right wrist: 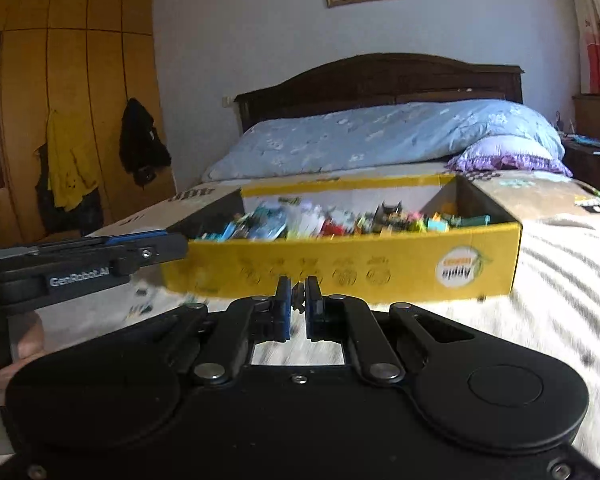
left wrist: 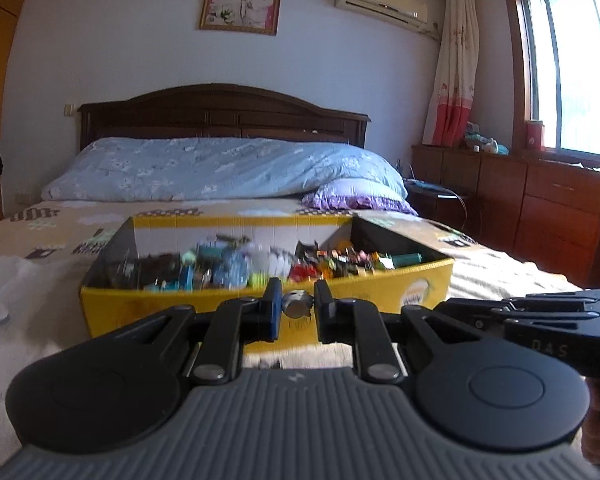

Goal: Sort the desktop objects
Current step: 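Carry the held bricks in both grippers over the yellow box, then open both grippers over the yellow box to drop the bricks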

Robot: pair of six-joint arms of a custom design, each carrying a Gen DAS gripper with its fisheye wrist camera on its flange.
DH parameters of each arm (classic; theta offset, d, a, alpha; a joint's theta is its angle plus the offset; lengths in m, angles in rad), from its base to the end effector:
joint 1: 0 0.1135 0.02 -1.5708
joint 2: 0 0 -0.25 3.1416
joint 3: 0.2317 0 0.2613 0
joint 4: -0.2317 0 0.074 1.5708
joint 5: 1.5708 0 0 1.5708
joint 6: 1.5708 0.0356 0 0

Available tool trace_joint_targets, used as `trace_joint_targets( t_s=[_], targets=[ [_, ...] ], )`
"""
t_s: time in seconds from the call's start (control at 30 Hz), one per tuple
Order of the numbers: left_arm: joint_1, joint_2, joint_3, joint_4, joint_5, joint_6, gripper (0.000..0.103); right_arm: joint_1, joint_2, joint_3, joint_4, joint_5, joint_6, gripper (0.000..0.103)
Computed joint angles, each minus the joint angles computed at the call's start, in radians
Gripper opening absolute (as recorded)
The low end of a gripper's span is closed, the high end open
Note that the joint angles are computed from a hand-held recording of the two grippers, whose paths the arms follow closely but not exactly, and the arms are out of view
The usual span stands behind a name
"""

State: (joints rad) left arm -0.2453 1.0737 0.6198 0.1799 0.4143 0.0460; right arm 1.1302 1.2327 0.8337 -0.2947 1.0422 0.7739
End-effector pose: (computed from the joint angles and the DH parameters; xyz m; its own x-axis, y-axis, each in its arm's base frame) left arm 0.2471 -0.0766 0.2468 -0.2347 0.1022 -0.9667 0.6097 0.7900 -0.0645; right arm 0.1410 0.2270 0.2470 -0.3159 0.1565 -0.9358 0.0669 0.9875 0.1425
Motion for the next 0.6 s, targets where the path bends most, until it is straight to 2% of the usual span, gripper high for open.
trace_joint_targets(
  t_s=[0.3, 0.6],
  targets=[
    [-0.113, 0.297, 0.16, 0.161, -0.162, -0.038, 0.02, -0.262, 0.005, -0.027, 0.244, -0.178, -0.241, 0.007],
    [-0.187, 0.599, 0.404, 0.208, -0.312, -0.086, 0.02, -0.496, 0.131, -0.013, 0.45, -0.319, -0.317, 0.007]
  ],
)
